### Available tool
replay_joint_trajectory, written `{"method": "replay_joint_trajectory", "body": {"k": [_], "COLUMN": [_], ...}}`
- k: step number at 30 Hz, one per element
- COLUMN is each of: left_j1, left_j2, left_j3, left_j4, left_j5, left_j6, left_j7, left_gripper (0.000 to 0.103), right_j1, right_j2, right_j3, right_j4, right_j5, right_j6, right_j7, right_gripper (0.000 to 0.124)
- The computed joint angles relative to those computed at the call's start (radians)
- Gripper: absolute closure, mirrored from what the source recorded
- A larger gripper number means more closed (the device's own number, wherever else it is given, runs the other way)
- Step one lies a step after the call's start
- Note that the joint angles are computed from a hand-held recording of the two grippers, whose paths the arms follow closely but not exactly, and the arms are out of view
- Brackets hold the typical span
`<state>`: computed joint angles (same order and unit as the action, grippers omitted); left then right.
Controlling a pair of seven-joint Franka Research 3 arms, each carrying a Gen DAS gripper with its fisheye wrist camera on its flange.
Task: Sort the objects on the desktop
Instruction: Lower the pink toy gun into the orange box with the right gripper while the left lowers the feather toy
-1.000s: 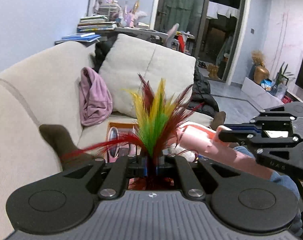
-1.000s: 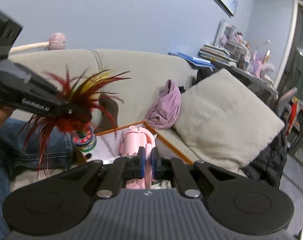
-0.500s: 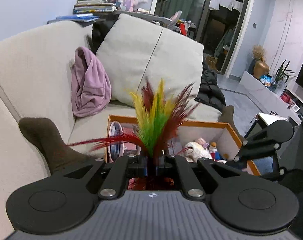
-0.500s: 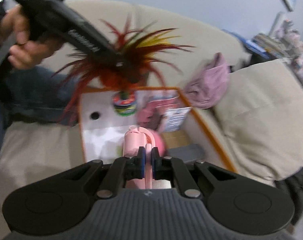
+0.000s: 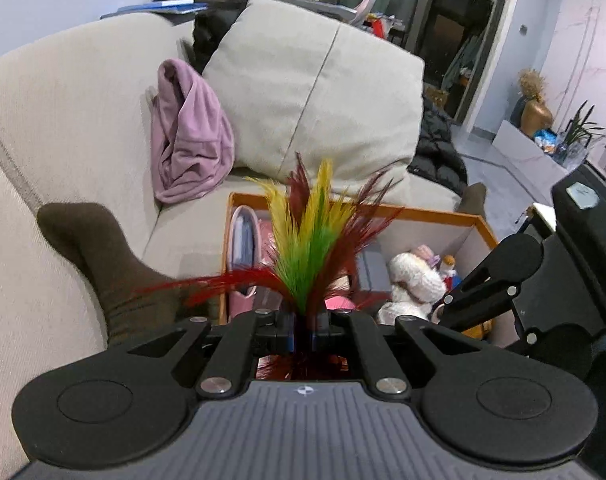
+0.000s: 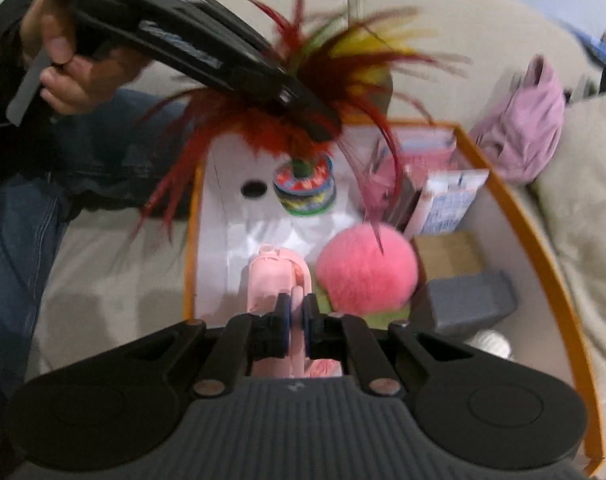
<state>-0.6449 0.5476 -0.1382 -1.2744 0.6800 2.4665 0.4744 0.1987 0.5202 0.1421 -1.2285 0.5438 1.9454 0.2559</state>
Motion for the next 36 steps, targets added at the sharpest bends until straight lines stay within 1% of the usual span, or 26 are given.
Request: {"method": "replay_joint_trajectory", "body": {"k": [1, 4, 7, 10, 12, 14, 15, 17, 19, 22, 24, 25, 27, 30, 31, 32, 34, 35, 36], "left_j1": [0.001, 0.003, 0.005, 0.005, 0.004, 0.004, 0.004, 0.005, 0.005, 0.007, 0.011, 0.011, 0.003, -0.011, -0.014, -0.018, -0.021, -0.023, -0.029], "left_j2": [0.000, -0.001, 0.002, 0.002, 0.000, -0.003, -0.004, -0.003, -0.003, -0.007, -0.006, -0.002, 0.013, 0.028, 0.034, 0.045, 0.084, 0.113, 0.139], "left_j3": [0.000, -0.001, -0.004, -0.005, -0.003, -0.003, -0.003, -0.004, -0.006, -0.009, -0.017, -0.019, -0.015, -0.003, 0.000, 0.002, 0.002, 0.001, 0.003], "left_j4": [-0.001, -0.002, 0.000, -0.001, -0.002, -0.005, -0.007, -0.007, -0.005, -0.009, -0.006, 0.002, 0.031, 0.059, 0.068, 0.085, 0.142, 0.184, 0.225], "left_j5": [-0.004, -0.013, -0.017, -0.019, -0.019, -0.020, -0.021, -0.022, -0.022, -0.020, -0.032, -0.040, -0.047, -0.042, -0.039, -0.036, -0.047, -0.056, -0.063], "left_j6": [-0.006, -0.017, -0.023, -0.025, -0.029, -0.031, -0.031, -0.030, -0.031, -0.021, -0.023, -0.033, -0.071, -0.104, -0.113, -0.126, -0.158, -0.178, -0.202], "left_j7": [-0.002, -0.012, -0.007, -0.005, -0.009, -0.019, -0.023, -0.028, -0.031, -0.019, 0.000, 0.010, 0.015, -0.004, -0.008, -0.004, 0.019, 0.041, 0.066], "left_gripper": [0.096, 0.096, 0.096, 0.096, 0.096, 0.095, 0.095, 0.095, 0.095, 0.095, 0.095, 0.095, 0.095, 0.095, 0.095, 0.095, 0.095, 0.095, 0.095], "right_j1": [0.007, -0.001, -0.002, -0.001, -0.006, -0.017, -0.021, -0.022, -0.028, -0.051, -0.065, -0.069, -0.065, -0.038, -0.030, -0.023, -0.004, -0.003, -0.005], "right_j2": [0.015, 0.050, 0.061, 0.103, 0.137, 0.187, 0.190, 0.145, 0.122, 0.062, 0.006, -0.030, -0.116, -0.209, -0.226, -0.241, -0.256, -0.260, -0.259], "right_j3": [-0.007, -0.006, -0.008, -0.013, -0.011, -0.005, -0.002, -0.009, -0.011, -0.010, -0.009, -0.012, -0.016, -0.006, -0.001, 0.003, 0.005, 0.008, 0.010], "right_j4": [0.022, 0.082, 0.113, 0.194, 0.255, 0.344, 0.350, 0.280, 0.248, 0.157, 0.058, -0.007, -0.172, -0.367, -0.404, -0.436, -0.471, -0.480, -0.479], "right_j5": [-0.019, -0.019, -0.033, -0.048, -0.049, -0.045, -0.045, -0.048, -0.045, -0.003, 0.058, 0.090, 0.161, 0.263, 0.291, 0.315, 0.330, 0.349, 0.368], "right_j6": [-0.017, -0.080, -0.127, -0.187, -0.240, -0.321, -0.331, -0.291, -0.279, -0.210, -0.108, -0.044, 0.135, 0.405, 0.469, 0.525, 0.610, 0.638, 0.647], "right_j7": [0.019, 0.064, 0.093, 0.155, 0.203, 0.257, 0.268, 0.256, 0.255, 0.238, 0.248, 0.266, 0.291, 0.277, 0.265, 0.251, 0.242, 0.236, 0.234], "right_gripper": [0.117, 0.117, 0.115, 0.115, 0.112, 0.109, 0.108, 0.106, 0.105, 0.105, 0.105, 0.105, 0.104, 0.103, 0.101, 0.098, 0.098, 0.098, 0.098]}}
